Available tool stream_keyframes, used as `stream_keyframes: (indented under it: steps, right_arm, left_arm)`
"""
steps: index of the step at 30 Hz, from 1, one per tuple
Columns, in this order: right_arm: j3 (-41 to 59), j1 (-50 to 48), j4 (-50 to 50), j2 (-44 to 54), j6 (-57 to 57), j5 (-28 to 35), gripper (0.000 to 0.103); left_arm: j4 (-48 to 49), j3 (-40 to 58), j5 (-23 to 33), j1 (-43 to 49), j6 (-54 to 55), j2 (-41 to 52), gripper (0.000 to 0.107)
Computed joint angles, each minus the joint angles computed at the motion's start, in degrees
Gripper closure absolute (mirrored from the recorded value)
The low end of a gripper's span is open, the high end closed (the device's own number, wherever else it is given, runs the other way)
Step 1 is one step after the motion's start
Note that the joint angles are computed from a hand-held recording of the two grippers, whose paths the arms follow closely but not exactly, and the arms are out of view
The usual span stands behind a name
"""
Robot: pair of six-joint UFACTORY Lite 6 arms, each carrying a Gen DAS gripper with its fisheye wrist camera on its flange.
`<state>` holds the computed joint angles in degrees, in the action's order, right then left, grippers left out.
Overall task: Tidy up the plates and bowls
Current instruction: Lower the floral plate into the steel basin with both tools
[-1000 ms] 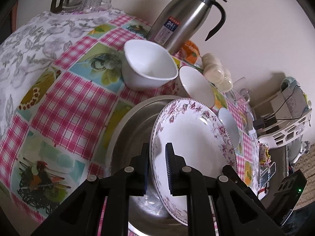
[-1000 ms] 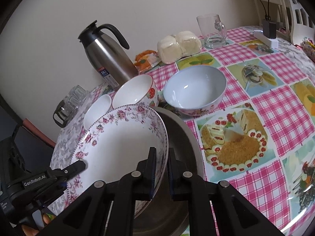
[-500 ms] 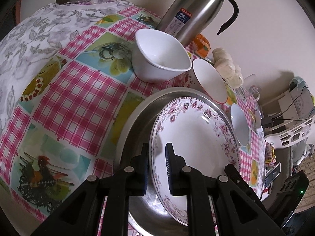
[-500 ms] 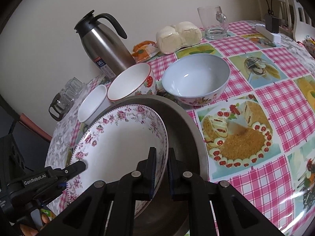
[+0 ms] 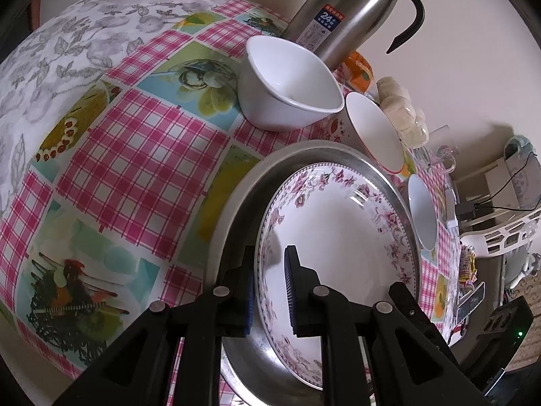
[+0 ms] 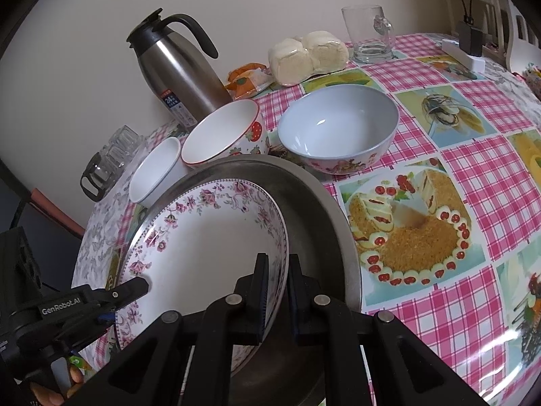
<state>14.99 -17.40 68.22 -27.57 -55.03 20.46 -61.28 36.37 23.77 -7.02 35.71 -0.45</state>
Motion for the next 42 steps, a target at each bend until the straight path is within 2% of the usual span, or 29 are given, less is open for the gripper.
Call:
stream_keyframes:
  steps: [11, 29, 42]
  right_arm:
    - [0.63, 1.97, -4.20, 1.13, 3.50, -2.04, 0.092]
    - [0.79, 2.59, -0.01, 2.76, -1.35, -2.26, 0.092]
    - [1.05, 1.80, -4.32, 1.58, 2.15, -1.93, 0.089]
  left_arm:
    - [1.45, 0.25, -0.34, -0.17, -1.84, 0.19, 0.092]
    - [2.91, 0.52, -1.95, 0.26, -2.81, -0.06, 0.093]
    - [9.61, 1.37, -1.76, -1.44, -8.72, -0.12, 0.093]
